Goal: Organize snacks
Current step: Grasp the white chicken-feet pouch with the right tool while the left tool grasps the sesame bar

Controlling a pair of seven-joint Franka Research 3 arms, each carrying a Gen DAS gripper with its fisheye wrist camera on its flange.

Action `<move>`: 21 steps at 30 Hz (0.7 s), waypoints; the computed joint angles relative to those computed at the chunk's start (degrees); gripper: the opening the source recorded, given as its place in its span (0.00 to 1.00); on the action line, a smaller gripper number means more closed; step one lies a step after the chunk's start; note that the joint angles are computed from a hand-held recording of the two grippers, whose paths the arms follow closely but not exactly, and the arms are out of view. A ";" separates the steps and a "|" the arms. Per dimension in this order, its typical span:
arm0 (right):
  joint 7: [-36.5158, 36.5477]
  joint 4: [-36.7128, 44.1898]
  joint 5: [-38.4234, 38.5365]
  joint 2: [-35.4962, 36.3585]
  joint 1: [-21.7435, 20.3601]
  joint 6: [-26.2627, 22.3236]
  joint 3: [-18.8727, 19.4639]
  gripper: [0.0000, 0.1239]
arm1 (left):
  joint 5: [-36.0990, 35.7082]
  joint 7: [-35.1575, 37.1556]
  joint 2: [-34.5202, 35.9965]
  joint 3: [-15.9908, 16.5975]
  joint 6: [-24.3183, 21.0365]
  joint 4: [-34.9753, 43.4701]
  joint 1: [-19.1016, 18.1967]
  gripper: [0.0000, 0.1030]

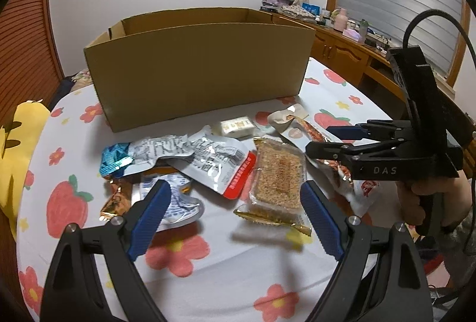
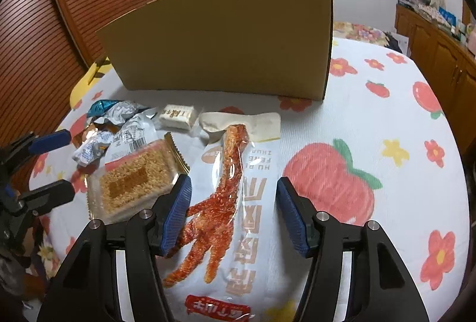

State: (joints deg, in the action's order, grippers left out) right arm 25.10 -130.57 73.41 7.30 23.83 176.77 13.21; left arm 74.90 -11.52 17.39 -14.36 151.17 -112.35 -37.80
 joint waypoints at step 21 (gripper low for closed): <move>-9.56 -1.18 6.76 -2.85 -0.11 -1.53 -0.85 0.11 | -14.80 25.42 8.43 0.84 0.77 10.35 -1.97 0.86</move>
State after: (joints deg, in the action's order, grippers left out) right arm 15.55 -131.75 80.17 4.46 23.72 175.24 12.36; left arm 60.10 13.90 25.82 -13.52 151.94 -102.00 -39.77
